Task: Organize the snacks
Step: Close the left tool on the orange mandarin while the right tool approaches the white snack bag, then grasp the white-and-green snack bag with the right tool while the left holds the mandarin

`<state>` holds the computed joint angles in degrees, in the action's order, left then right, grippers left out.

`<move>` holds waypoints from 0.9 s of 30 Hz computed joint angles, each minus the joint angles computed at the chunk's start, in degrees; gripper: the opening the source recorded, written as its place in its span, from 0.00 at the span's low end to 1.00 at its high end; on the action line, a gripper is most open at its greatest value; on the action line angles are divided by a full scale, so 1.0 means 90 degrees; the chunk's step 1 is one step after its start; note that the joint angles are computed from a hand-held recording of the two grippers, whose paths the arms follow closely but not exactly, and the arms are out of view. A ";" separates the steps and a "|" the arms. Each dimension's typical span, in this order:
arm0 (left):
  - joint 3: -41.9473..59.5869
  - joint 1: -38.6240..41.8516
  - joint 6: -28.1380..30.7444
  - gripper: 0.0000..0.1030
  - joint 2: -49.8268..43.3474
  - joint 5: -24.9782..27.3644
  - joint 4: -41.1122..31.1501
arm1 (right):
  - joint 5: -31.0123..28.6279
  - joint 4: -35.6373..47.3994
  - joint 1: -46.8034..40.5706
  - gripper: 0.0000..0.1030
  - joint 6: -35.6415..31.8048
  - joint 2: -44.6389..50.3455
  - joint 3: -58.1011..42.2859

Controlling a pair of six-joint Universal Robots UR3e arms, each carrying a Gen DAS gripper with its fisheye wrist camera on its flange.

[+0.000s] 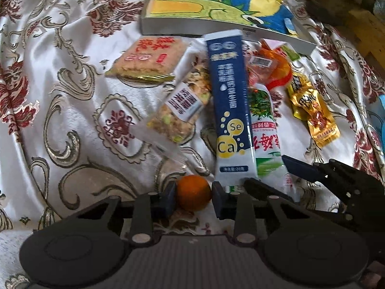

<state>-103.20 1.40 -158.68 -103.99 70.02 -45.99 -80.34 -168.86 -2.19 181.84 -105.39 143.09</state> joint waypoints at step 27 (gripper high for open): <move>0.0015 -0.0119 -0.0736 0.33 0.0033 0.0405 0.0154 | -0.0081 -0.0929 -0.0152 0.63 0.0423 0.0628 0.0041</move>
